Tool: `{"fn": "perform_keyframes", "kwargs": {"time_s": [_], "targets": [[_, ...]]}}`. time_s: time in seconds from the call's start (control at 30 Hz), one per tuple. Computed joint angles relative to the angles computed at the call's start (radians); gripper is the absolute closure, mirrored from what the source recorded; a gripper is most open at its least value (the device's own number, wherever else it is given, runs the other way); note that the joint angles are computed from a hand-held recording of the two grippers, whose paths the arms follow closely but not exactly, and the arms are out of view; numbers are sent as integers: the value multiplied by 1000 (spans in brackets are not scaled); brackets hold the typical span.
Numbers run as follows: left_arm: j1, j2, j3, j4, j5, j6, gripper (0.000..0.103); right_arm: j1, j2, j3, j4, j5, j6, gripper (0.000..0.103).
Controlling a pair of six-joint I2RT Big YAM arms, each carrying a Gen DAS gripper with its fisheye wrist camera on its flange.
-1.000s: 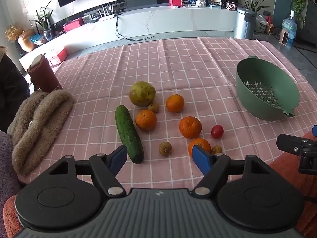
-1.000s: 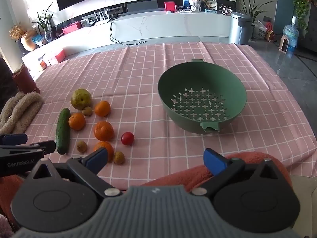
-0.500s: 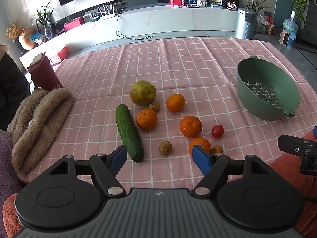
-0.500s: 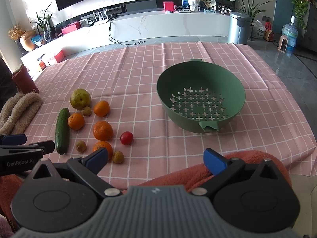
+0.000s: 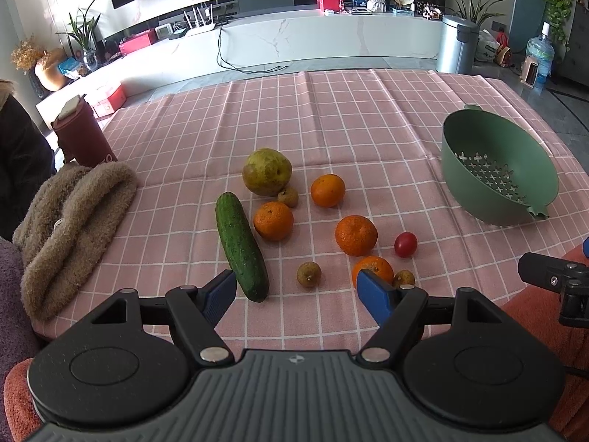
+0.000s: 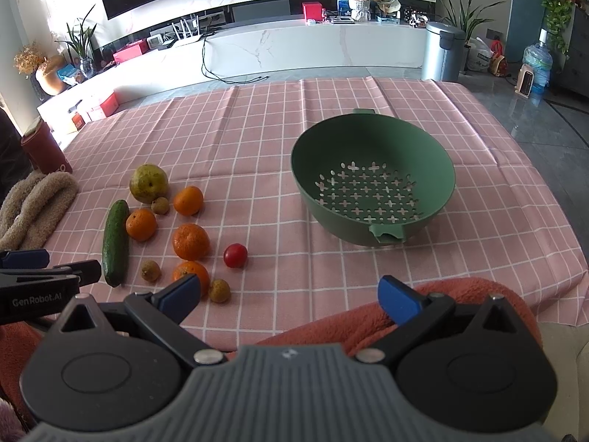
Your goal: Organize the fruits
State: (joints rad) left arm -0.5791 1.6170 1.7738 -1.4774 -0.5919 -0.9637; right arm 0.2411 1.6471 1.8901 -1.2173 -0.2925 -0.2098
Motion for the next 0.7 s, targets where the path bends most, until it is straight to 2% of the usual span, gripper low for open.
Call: {"fn": "perform_keyframes", "kwargs": {"time_s": [0.7], "targets": [[2,0,6,-4,4,-7,15,4,1,4,-4,0,-1,5]]}}
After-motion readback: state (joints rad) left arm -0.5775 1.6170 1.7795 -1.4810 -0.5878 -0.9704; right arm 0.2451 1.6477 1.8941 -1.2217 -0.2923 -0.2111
